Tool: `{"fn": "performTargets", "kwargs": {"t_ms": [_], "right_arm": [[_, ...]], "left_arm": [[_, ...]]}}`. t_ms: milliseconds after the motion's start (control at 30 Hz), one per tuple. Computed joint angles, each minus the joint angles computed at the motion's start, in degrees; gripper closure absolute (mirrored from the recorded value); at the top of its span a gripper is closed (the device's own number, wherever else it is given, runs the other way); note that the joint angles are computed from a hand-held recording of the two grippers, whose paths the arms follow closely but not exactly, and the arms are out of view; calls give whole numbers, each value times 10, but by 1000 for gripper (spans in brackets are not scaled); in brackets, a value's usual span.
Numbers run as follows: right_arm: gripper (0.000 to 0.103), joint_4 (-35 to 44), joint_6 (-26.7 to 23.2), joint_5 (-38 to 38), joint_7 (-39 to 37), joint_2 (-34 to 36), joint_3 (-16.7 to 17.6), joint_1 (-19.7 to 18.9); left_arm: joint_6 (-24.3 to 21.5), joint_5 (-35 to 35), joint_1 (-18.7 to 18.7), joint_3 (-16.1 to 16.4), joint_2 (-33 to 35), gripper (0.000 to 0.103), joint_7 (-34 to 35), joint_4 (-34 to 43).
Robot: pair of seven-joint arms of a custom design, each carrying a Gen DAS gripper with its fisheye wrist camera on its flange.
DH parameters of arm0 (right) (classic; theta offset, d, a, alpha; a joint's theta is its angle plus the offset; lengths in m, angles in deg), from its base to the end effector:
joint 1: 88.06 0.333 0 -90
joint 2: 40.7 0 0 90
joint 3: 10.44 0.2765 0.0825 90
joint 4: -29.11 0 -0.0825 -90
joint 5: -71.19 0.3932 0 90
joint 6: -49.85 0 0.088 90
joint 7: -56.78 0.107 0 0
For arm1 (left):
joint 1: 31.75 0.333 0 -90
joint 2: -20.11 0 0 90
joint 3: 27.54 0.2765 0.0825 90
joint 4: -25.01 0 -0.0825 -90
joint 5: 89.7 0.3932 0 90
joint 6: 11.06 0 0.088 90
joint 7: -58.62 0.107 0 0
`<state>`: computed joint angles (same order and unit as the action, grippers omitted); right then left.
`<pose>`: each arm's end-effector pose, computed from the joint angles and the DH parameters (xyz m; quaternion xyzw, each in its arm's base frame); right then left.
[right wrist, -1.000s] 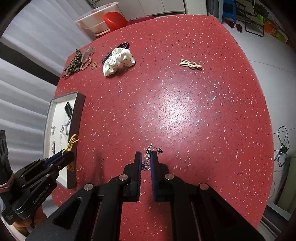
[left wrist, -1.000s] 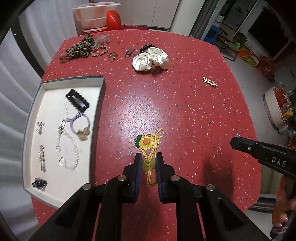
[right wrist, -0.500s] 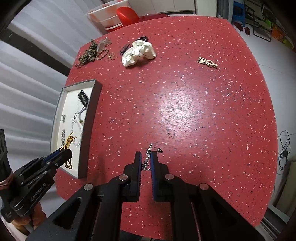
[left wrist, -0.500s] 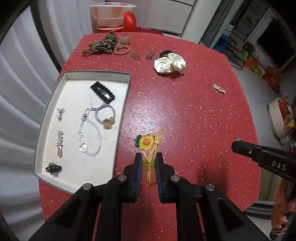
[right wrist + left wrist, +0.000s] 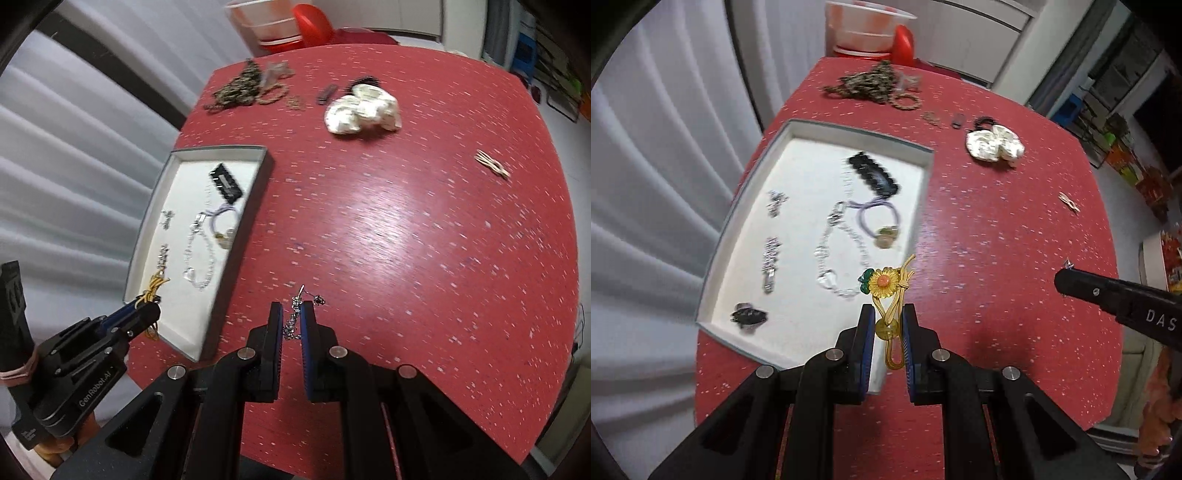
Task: Organize jewelry
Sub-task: 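Carry the sunflower hair tie and silver earring over the white tray with both tools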
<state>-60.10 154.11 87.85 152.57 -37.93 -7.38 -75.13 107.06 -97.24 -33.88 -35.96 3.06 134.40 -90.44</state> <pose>0.5709 0.1873 0.5918 -0.7413 0.6467 0.0604 0.1688 0.5074 -0.1087 0.5730 -0.7318 0.6587 -0.1651 0.0573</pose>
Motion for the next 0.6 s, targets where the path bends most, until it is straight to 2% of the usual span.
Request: {"fn": "performTargets", "kwargs": {"t_ms": [367,600], "right_arm": [[93,103,-21,8,-10,85,28,25],[93,171,-32,5,-20,145,41,38]], "left_arm": [[1,10,36,20,-32,87,-19,-49],[19,15,56,27,-17,87,-25,-58]]}}
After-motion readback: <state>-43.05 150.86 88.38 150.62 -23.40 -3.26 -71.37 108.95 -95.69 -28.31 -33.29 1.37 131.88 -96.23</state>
